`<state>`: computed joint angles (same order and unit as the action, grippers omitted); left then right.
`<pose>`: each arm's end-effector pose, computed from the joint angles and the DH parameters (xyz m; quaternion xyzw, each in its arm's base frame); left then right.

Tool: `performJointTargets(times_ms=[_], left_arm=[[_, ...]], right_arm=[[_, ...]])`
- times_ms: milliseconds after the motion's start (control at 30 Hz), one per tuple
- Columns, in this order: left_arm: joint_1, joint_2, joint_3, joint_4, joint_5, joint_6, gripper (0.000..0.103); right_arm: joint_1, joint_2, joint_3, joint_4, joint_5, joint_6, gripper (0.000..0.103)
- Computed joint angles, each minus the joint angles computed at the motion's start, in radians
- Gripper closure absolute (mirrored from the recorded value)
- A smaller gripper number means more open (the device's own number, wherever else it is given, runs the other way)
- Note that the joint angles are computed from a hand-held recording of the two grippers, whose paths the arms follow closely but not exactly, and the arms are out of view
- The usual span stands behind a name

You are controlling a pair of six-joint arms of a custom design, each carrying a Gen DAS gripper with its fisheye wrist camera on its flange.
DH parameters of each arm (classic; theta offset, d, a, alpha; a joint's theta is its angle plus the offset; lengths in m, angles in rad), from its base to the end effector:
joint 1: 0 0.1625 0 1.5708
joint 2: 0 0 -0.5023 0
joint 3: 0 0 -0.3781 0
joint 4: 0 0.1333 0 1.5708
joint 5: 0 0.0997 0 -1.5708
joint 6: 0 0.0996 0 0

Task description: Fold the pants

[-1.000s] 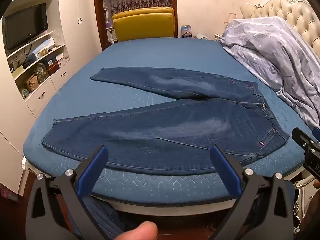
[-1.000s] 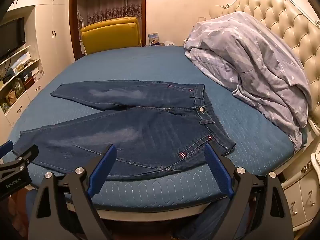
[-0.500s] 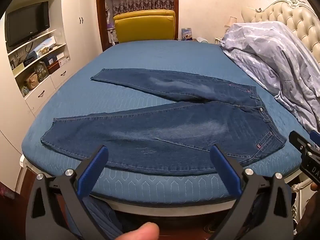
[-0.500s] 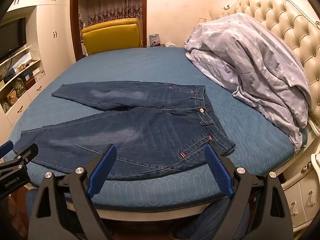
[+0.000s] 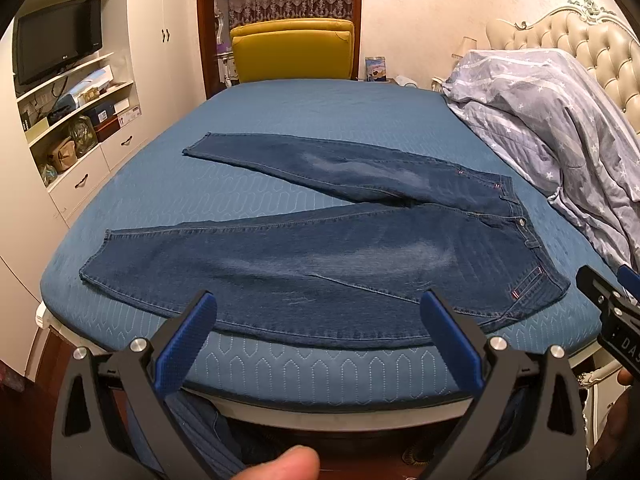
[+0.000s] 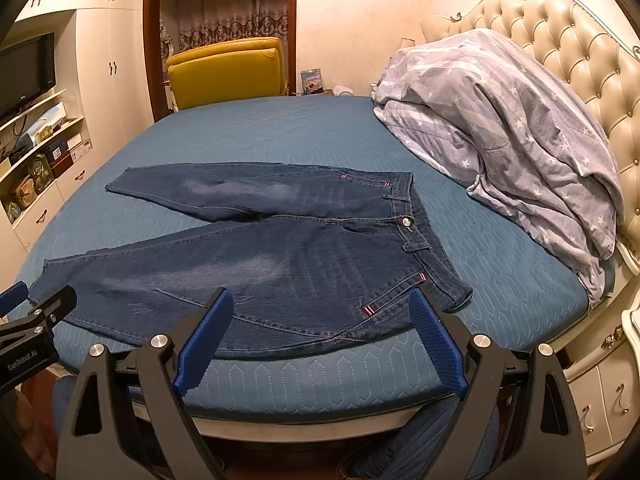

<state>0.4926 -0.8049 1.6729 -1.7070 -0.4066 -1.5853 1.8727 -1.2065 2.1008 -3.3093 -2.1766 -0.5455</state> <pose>-0.4580 -0.5009 0.1401 -0.0052 0.8044 -0.4280 0.4119 0.2346 -0.4958 0.3571 0.2466 -0.8440 0.3551 0.3176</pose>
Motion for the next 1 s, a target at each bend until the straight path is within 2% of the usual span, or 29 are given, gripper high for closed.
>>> performJointTargets(times_ms=[1000], left_arm=[[0.002, -0.011, 0.015, -0.021, -0.004, 0.009, 0.001]], right_arm=[[-0.004, 0.002, 0.002, -0.008, 0.003, -0.006, 0.017]])
